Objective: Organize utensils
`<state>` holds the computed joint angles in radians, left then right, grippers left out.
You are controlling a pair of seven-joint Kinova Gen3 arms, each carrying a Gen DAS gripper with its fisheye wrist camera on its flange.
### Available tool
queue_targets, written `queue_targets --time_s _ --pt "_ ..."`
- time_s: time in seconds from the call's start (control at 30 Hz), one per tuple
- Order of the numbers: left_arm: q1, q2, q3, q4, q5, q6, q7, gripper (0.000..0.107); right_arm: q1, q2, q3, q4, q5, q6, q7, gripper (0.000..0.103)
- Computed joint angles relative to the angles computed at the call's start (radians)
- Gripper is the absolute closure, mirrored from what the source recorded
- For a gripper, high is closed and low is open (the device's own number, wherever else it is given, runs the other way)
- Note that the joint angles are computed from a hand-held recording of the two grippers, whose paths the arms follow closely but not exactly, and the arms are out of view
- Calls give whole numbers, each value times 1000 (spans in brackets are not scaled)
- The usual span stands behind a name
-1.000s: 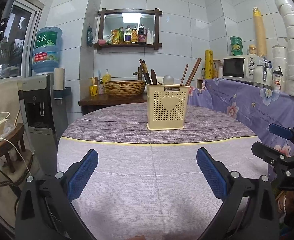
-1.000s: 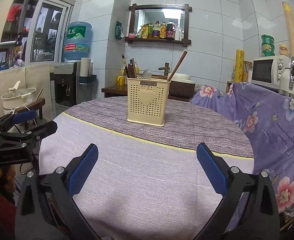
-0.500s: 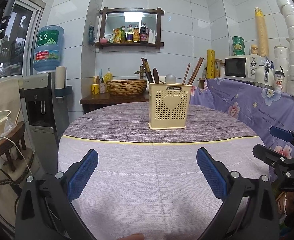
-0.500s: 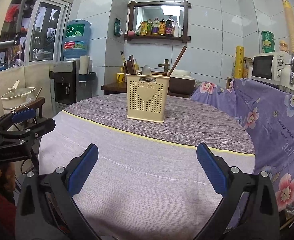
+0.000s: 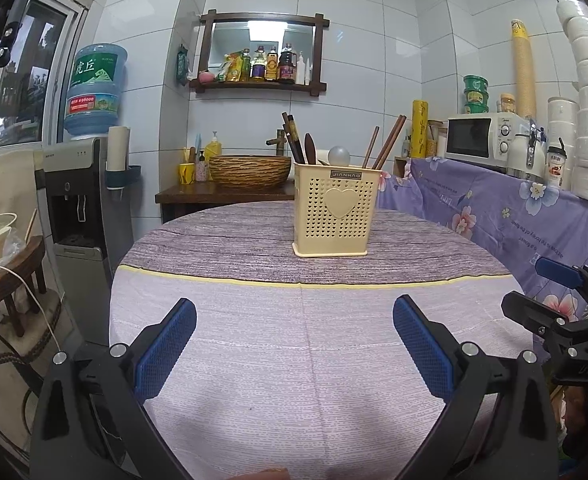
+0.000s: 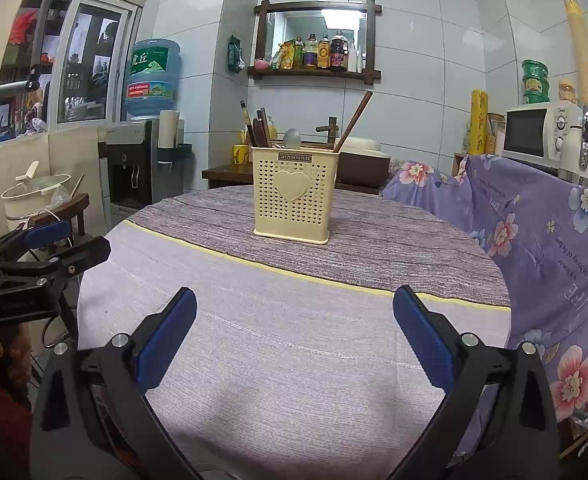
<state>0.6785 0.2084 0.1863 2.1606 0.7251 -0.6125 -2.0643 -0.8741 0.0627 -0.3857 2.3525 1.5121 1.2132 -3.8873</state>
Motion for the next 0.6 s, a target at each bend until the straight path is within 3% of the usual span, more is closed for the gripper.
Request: queue_targets --time_s 0.6 --pt "4 7 3 10 -21 -32 11 10 8 -5 2 12 3 -17 -12 6"
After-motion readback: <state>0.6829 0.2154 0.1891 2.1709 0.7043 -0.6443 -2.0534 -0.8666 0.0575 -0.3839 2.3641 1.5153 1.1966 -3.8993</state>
